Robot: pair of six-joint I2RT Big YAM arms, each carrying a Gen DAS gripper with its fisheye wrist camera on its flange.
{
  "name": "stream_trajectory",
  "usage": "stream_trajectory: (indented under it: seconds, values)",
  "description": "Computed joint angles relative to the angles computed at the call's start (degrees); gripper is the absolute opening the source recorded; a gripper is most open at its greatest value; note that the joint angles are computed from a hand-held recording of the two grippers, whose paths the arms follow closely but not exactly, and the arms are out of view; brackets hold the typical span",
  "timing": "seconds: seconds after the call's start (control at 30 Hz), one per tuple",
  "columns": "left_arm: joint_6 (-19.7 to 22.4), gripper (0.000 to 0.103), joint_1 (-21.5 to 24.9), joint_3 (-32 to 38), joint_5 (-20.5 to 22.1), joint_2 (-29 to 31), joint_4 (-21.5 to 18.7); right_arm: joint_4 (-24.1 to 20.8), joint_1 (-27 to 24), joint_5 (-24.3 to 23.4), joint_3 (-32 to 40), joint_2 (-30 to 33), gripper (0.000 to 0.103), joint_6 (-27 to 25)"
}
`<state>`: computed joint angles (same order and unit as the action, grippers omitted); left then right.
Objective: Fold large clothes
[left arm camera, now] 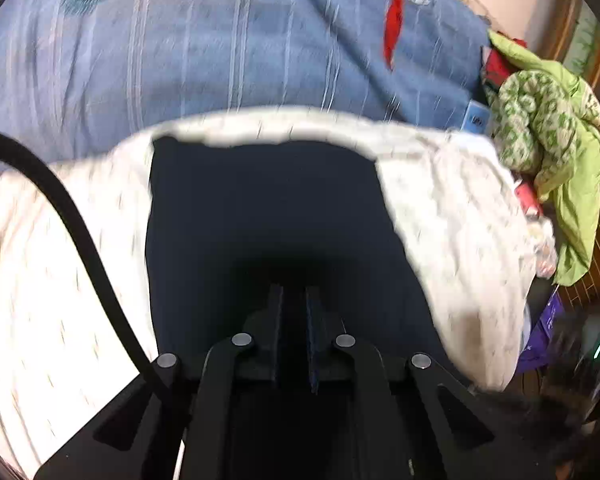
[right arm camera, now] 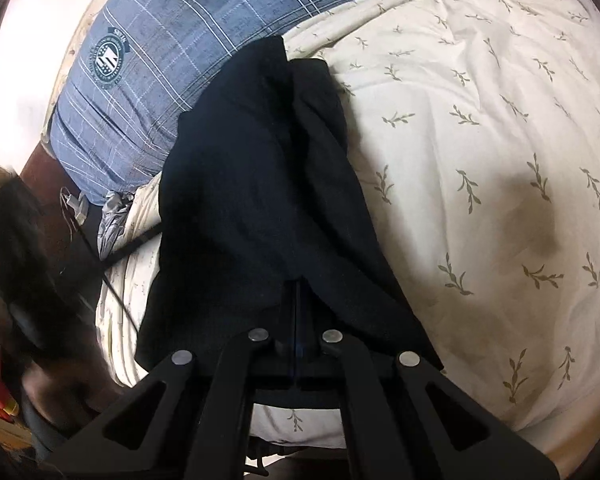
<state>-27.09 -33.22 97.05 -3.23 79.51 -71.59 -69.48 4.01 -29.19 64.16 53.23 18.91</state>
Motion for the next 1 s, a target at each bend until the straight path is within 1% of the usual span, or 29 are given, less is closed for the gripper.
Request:
stream_trajectory:
  seconds: [0.03,0.07,0.1,0.13,0.17,0.23,0.33,0.37,0.43,0.47,0.5,0.53,0.6,0.7,0.73,0.8,0.83,0.87,0.9,0.93,0.97,1.0]
  values:
    - [1.7,0.004,0.6,3.0,-0.2,2.3,-1.4,0.1,-0.1,-0.1,-0.1,0.0,0.0,0.0]
    - [3.1,0.001,1.4,6.5,0.4,5.4,-3.6,0.3,-0.1,-0.2,-0.3,0.0,0.0,0.1]
    - [3.8,0.001,2.9,9.0,3.5,8.1,-5.1,0.6,-0.2,-0.4,-0.5,0.0,0.0,0.3]
    - [3.8,0.001,3.4,11.1,5.4,10.2,-7.0,0.9,-0.4,-0.7,-0.8,-0.1,0.0,0.7]
    - [4.0,0.001,4.0,13.2,6.6,13.2,-9.3,1.1,-0.5,-1.0,-0.9,-0.1,0.0,0.9]
    - [6.1,0.0,5.2,15.0,7.1,17.2,-11.7,1.4,-0.8,-1.4,-1.2,0.0,0.0,1.2]
    - [6.8,0.001,6.6,16.0,8.0,20.4,-11.0,1.5,-0.8,-1.3,-1.2,0.3,0.0,1.5]
    - [6.9,0.001,6.8,17.5,7.7,21.4,-11.0,1.7,-0.9,-1.1,-1.1,0.5,0.0,1.7]
    - [8.2,0.0,7.3,23.7,6.6,24.9,-13.5,2.1,-0.7,-0.7,-1.0,1.0,0.0,2.4]
    - [8.4,0.0,7.3,25.6,5.8,25.5,-14.2,2.0,-0.6,-0.6,-0.9,1.2,0.0,2.4]
    - [8.8,0.0,7.4,26.8,5.9,25.3,-13.5,2.0,-0.5,-0.5,-0.8,1.2,0.0,2.4]
    - [9.2,0.0,7.4,27.5,6.5,24.6,-12.3,2.0,-0.4,-0.4,-0.8,1.1,0.0,2.3]
    - [10.1,0.0,7.1,29.4,8.6,24.4,-12.1,2.2,-0.7,-0.7,-1.1,0.8,0.0,2.5]
    - [12.0,0.0,6.7,34.2,14.2,28.3,-16.5,2.5,-1.3,-1.6,-1.7,0.4,0.0,2.9]
    - [12.4,0.0,6.2,34.4,14.5,29.0,-17.2,2.4,-1.3,-1.3,-1.7,0.4,0.0,2.8]
    - [12.7,0.0,5.7,35.8,12.4,31.9,-18.4,2.3,-1.1,-0.8,-1.7,0.2,0.0,2.5]
    - [12.0,0.0,5.8,37.1,11.8,33.7,-18.8,2.2,-1.1,-0.6,-1.7,0.2,0.0,2.3]
    - [10.9,0.0,5.9,35.6,10.7,33.4,-17.2,2.1,-1.1,-0.5,-1.6,0.1,0.0,2.3]
    - [10.6,0.0,6.1,36.9,9.7,34.5,-17.6,2.0,-1.0,-0.4,-1.5,0.1,0.0,2.5]
    - [10.5,0.0,6.6,39.7,8.8,36.4,-19.8,1.7,-0.9,-0.1,-1.3,0.1,0.0,2.6]
    - [10.3,0.0,7.0,40.8,8.7,37.0,-20.5,1.8,-0.2,0.6,-0.9,0.3,0.0,3.3]
    - [9.8,0.0,7.4,39.1,7.9,35.1,-18.9,1.7,0.2,1.4,-0.7,0.0,0.0,3.2]
